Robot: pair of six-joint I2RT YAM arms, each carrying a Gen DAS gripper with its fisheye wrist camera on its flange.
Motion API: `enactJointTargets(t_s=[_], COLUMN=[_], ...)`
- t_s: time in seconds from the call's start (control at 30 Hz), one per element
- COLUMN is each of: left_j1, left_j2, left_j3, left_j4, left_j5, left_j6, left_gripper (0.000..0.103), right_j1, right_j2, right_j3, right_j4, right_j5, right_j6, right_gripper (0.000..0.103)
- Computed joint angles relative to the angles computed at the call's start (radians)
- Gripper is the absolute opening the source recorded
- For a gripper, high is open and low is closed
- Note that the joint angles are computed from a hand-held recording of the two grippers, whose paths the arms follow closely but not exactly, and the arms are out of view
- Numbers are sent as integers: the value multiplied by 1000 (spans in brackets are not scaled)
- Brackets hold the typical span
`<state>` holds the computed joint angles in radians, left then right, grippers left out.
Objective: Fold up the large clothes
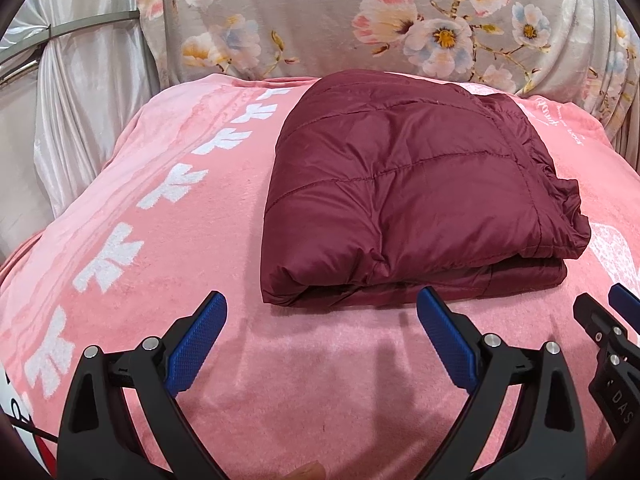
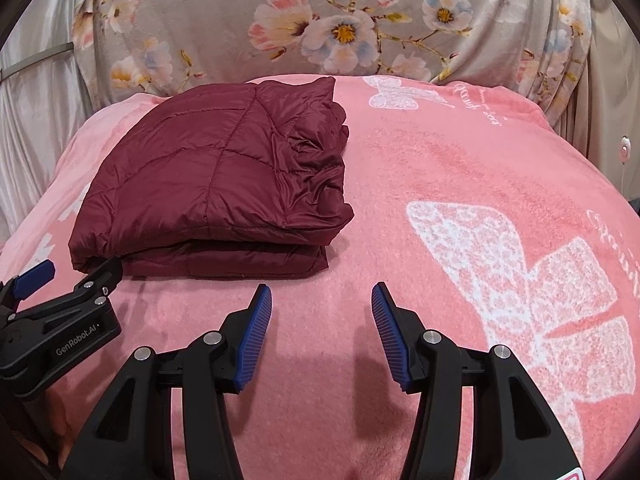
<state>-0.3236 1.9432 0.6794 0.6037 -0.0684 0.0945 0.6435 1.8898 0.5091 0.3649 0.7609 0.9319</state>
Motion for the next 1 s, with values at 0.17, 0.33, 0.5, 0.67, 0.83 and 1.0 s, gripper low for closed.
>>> enactJointTargets(t_s=[0.17, 0.33, 0.5, 0.67, 0.83, 1.0], left_j1=[2, 1, 3, 4, 7, 12], left_j2=[0, 0, -6, -11, -11, -10], left_j3=[1, 0, -3, -4, -5, -5], left_j4=[-3, 0, 1, -4, -1, -6], left_j5=[4, 1, -2, -4, 0, 5], left_j6=[0, 0, 2, 1, 7, 8], left_gripper=[93, 93, 93, 93, 93, 93], right_j1=[-12, 2, 22, 40, 40, 36], right_j2=[-3, 1, 19, 28, 31, 32], right_j3=[7, 22, 54, 73, 73, 70], right_j4=[-18, -56, -101, -131, -130, -120], right_j5=[-8, 21, 48, 71, 66, 63], right_j6=[12, 24, 32, 37, 50, 41], right_gripper=[52, 52, 52, 52, 52, 52])
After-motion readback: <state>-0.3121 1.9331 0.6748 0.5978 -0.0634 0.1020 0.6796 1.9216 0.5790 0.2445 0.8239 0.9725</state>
